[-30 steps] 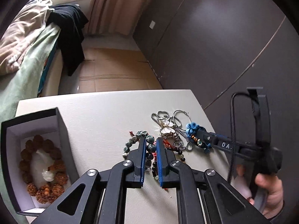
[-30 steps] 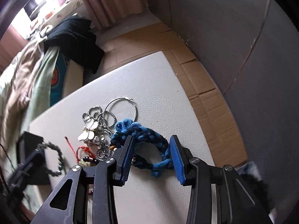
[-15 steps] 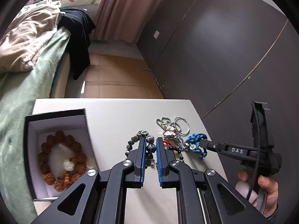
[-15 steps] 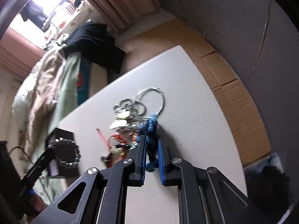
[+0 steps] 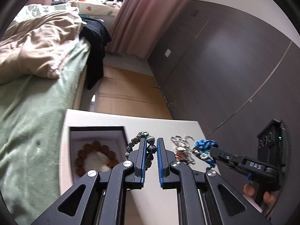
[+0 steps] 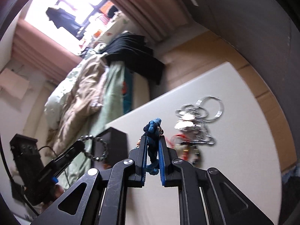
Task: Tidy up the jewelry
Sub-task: 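Carry both bracelets over the black box and open both grippers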
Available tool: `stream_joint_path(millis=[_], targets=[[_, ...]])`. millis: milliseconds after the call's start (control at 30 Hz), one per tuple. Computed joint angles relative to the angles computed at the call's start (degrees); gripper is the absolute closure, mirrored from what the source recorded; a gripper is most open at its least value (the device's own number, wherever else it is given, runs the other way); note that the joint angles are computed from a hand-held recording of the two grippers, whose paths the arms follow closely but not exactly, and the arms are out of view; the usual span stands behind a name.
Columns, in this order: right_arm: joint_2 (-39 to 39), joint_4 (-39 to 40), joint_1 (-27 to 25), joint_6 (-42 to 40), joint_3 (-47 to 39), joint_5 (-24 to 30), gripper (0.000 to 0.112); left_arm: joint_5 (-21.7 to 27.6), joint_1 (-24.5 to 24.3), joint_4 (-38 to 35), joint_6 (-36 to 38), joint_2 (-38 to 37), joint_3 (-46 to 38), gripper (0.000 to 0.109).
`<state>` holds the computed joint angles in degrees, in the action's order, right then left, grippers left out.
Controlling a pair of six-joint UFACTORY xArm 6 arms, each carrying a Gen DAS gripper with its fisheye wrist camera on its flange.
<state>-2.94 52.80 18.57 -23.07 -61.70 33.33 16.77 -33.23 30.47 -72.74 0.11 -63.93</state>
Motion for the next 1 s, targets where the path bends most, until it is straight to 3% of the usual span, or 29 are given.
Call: stream_joint_path(millis=[133,267,433,767,833,900,967,1000], targets=[[0.06,1.11,1.89,-1.29,-0.36,-0.81,0.100,1.05,0.97,0.85,-1.94,-1.95,1.83,0.098],[0.54,1.32,3.62,-1.97,-0.95,-1.38,0.100,7.04,1.01,-0.80,-1.99,-2.45,1.30,0.098],[0.92,2.23,5.66,-3.80,-1.25,-1.77,0.100,5.94,2.52,-14.23,6.50,-1.84,2.87,0.093],[2.05,8.69,9.45,-9.99,-2.48,-1.04,0.100,4.99,4.80,-11.80,0.26,-5.42,7.03,0.090],[2.83,9.28,10.29,-10.26,-3.19,-0.83,0.100,5.37,5.18,-10.16,-1.26,-5.97,7.35,0.083],[3.95,9.73,10.99,-10.25,-4.23,-0.43,0.100,5.10,5.51,-8.19,-3.45,-6.79,8.04,0.046],[5.18,10.52,11.69,-10.46,-5.25,-0.15,0.100,4.36,6.10,-5.54,-6.60,-7.79,9.01,0.034],[5.81,10.49,11.94,-10.20,-5.85,0.00,0.100,4.56,6.36,-4.14,-8.03,-8.25,9.21,0.034]])
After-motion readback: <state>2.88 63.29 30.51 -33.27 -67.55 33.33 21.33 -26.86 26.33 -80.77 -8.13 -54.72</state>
